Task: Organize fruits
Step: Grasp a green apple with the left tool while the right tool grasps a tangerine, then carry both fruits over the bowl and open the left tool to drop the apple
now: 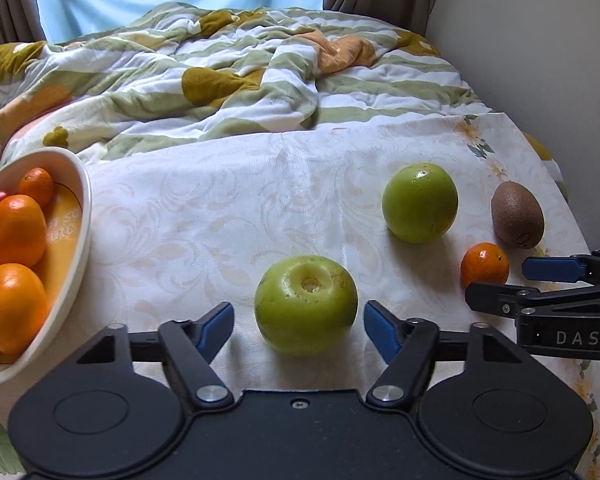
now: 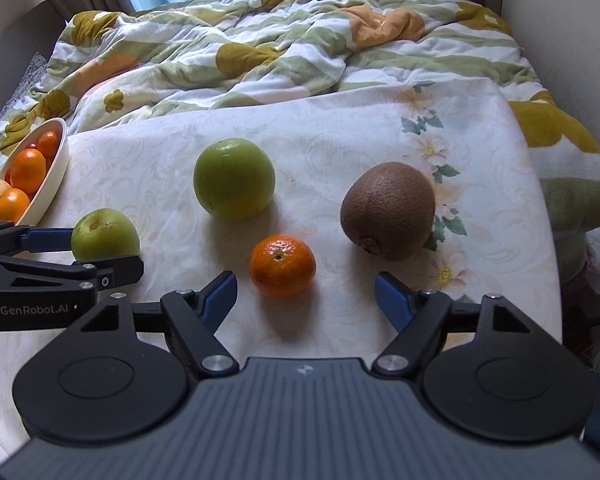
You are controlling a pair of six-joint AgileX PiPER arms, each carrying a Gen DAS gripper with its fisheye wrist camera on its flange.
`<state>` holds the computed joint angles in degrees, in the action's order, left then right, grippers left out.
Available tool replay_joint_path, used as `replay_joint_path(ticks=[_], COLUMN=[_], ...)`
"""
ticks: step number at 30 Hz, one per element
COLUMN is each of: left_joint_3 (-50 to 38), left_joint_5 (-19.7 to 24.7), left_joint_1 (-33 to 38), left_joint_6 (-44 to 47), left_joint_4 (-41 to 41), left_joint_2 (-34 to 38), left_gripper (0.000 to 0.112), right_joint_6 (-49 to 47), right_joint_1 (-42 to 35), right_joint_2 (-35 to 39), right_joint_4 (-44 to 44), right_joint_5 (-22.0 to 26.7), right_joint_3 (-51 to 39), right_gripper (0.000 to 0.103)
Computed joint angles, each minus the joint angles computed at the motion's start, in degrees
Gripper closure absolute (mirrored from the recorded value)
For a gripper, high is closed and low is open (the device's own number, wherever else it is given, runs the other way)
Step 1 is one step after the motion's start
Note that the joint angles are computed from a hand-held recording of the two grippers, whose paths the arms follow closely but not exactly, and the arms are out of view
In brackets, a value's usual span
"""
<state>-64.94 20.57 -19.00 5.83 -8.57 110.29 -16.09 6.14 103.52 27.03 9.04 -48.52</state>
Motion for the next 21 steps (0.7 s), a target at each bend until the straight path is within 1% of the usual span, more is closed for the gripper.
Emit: replay_joint_path(ticks=[2,3,7,11,15,16,17,18,21], left_joint_3=[-0.3,-0.4,-0.2,-0.2,0.3,0.4,0.7,1.0,2.7], left_joint_5=[0.4,0.6,0.0,0.1,-0.1,-0.2,-0.3,-0.4,-1.3], left_joint_1=[0.3,0.6,0.1,0.0,-0.5,-0.5,-0.4,-0.2,0.0], left_joint_6=[2.0,4.0,2.2,1.7,-1.4,-1.9,-1.6,-1.0,-1.8], left_joint_4=[-2.0,-3.9,-1.9,-1.4,1.5,1.6,1.0,0.1,0.2], left_joint_2=[0.3,0.4,0.4,0.4,-0.1,-0.1,-0.2,-0.5,-1.9], left_gripper=[0.054,0.056,0.056,0.056,0.056,0.056,0.056,0.056,0.056], right_joint_6=[-1.0,-1.4,-2.1,-2.6,-3.2,-3.3,-3.7,-6.1,-6.8], right_joint_1=[0.1,0.1,0.2,0.6,1.0,1.1,1.1,1.0,1.3], right_joint_2=[0.9,1.1,2.0,2.3,2.6,2.6,2.6,2.6,2.1], right_joint_4=[0.9,1.2,1.2,1.7,2.3,2.3,2.6,4.8,5.1], right_joint_5=[0.4,0.5,0.6,0.0,-0.5,-0.5,-0.5,-0.2,-0.3], right_joint_3=[-0.7,-1.0,-1.8,-2.1,-2.4,-2.5,-2.5,-2.6,-2.4], right_gripper=[0.017,0.018,0.022,0.029,0.036,0.039,0.046,0.05,0.05])
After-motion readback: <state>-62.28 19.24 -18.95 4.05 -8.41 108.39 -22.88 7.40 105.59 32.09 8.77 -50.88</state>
